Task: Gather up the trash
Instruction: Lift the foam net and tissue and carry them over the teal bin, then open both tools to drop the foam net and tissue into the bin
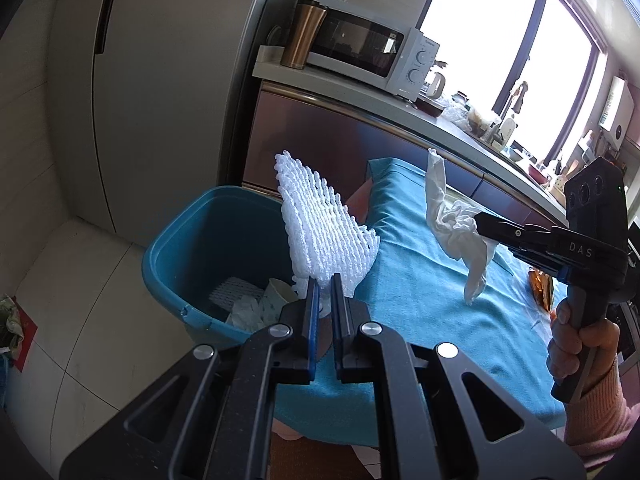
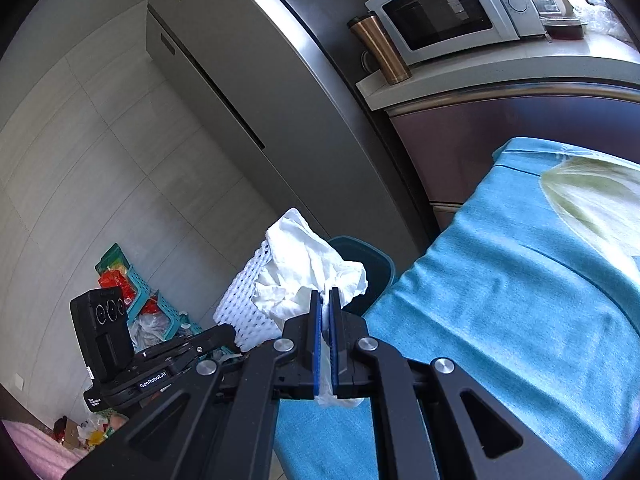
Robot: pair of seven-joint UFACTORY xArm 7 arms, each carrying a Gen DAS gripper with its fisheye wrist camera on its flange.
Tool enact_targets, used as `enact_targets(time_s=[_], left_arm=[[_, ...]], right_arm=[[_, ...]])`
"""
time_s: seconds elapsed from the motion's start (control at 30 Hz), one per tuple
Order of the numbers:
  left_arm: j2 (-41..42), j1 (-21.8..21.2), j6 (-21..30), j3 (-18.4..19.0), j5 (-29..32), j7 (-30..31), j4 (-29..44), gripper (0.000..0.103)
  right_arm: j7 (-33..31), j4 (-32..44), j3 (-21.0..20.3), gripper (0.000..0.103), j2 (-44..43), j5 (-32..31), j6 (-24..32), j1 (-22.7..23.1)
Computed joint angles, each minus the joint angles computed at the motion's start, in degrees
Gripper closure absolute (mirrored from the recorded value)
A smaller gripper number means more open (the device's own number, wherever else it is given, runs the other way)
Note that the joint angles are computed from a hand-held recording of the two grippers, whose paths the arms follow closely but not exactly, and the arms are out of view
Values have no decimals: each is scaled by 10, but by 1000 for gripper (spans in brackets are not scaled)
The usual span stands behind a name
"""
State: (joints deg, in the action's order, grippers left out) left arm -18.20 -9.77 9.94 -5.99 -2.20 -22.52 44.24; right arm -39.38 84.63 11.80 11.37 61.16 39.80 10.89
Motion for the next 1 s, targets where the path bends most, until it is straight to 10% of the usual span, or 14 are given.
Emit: enact_targets(time_s=[1.0], left_arm=[[103,75,41,-1,111,-115,52,96]], right_arm=[[247,260,46,99,234,-261,19,61]])
